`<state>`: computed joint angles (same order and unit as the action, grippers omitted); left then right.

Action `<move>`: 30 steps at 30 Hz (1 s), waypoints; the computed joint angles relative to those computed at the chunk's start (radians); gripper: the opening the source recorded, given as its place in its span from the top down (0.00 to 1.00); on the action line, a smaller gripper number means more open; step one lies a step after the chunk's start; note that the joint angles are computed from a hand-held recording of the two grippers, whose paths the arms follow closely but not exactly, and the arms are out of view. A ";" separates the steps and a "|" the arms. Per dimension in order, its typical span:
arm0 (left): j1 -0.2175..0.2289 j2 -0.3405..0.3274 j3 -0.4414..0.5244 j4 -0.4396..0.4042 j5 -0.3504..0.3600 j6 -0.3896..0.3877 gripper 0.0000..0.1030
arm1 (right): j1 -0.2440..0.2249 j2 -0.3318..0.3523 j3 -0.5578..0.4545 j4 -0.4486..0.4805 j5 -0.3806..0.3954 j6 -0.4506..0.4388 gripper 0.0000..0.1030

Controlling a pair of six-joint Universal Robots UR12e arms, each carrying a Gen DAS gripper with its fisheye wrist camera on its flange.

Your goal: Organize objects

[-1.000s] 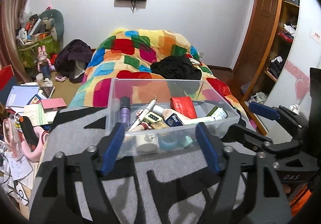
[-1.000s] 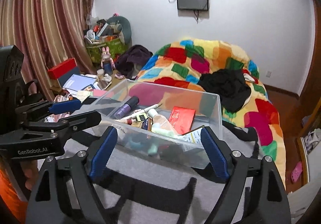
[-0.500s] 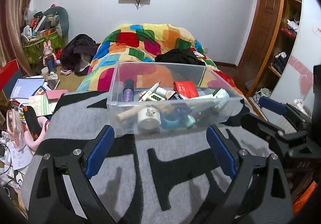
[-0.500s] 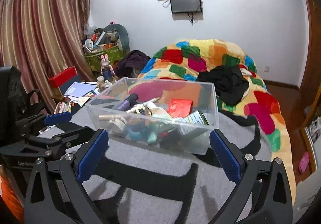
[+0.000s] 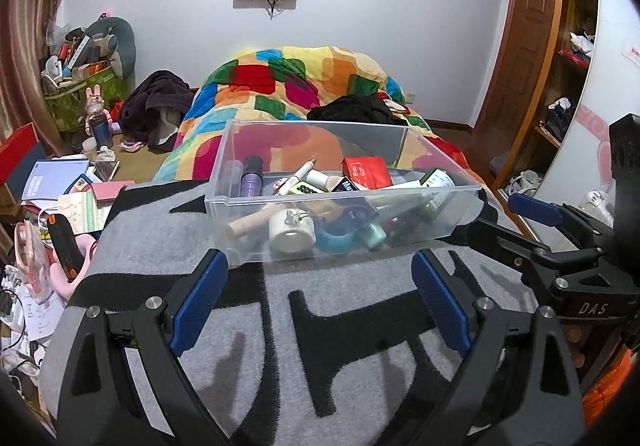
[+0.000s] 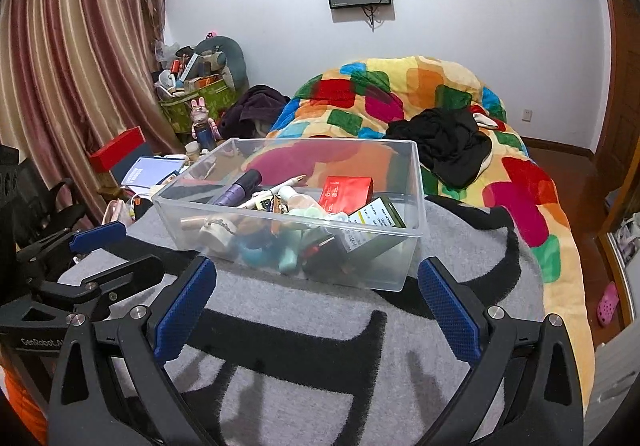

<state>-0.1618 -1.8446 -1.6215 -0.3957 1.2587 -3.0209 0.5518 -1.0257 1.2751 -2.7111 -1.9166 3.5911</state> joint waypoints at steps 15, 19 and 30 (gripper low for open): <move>-0.002 0.006 -0.005 0.013 -0.015 0.016 0.08 | 0.005 -0.001 0.002 -0.007 0.002 -0.007 0.02; -0.002 0.006 -0.006 0.015 -0.014 0.015 0.08 | 0.006 0.000 0.001 -0.009 0.001 -0.009 0.02; 0.000 0.005 0.002 -0.012 -0.030 0.010 0.08 | 0.007 0.000 0.002 -0.011 0.001 -0.011 0.02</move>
<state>-0.1616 -1.8398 -1.6195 -0.4082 1.2287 -3.0113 0.5584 -1.0260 1.2766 -2.7222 -1.9159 3.5805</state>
